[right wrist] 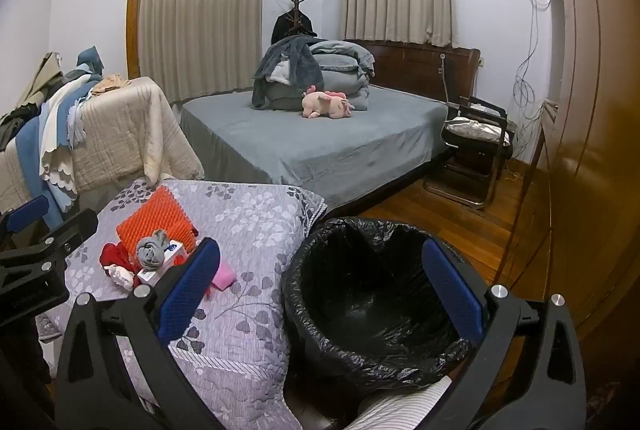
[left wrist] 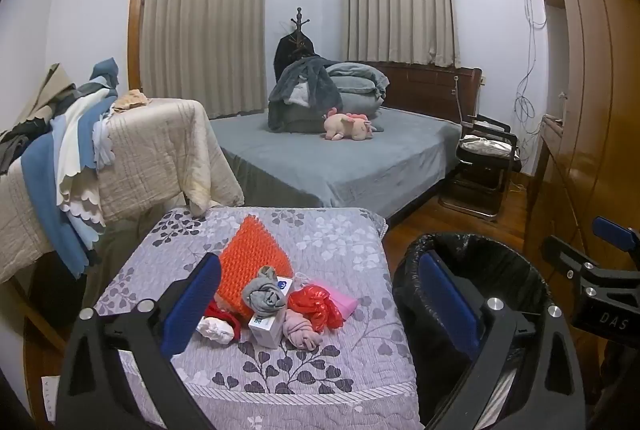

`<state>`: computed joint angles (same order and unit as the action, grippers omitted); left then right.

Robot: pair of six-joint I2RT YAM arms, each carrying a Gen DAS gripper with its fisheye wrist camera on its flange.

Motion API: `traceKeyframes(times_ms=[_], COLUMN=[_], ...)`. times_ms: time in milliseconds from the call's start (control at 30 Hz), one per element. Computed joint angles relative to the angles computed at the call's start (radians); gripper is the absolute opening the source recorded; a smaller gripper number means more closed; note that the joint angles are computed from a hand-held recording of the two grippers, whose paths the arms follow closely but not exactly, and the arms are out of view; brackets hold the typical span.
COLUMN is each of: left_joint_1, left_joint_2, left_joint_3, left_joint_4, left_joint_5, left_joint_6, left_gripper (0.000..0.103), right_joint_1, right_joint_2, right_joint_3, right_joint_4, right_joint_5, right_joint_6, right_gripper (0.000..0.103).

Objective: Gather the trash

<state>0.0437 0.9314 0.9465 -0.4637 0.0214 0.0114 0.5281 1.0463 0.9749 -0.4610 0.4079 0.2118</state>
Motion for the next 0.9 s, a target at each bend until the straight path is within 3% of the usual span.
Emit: traceKeyframes(times_ms=[900], left_joint_1=[-0.001], left_joint_2=[0.003], left_joint_3=[0.004], left_joint_4=[-0.006], left_joint_5=[-0.002], left_joint_6=[-0.001], left_gripper=[0.097], right_joint_1=[-0.003], right_joint_2=[0.007], right_joint_3=[-0.001], right_joint_4=[0.000], right_joint_5=[-0.006], right_joint_6=[0.005], right_gripper=[0.098])
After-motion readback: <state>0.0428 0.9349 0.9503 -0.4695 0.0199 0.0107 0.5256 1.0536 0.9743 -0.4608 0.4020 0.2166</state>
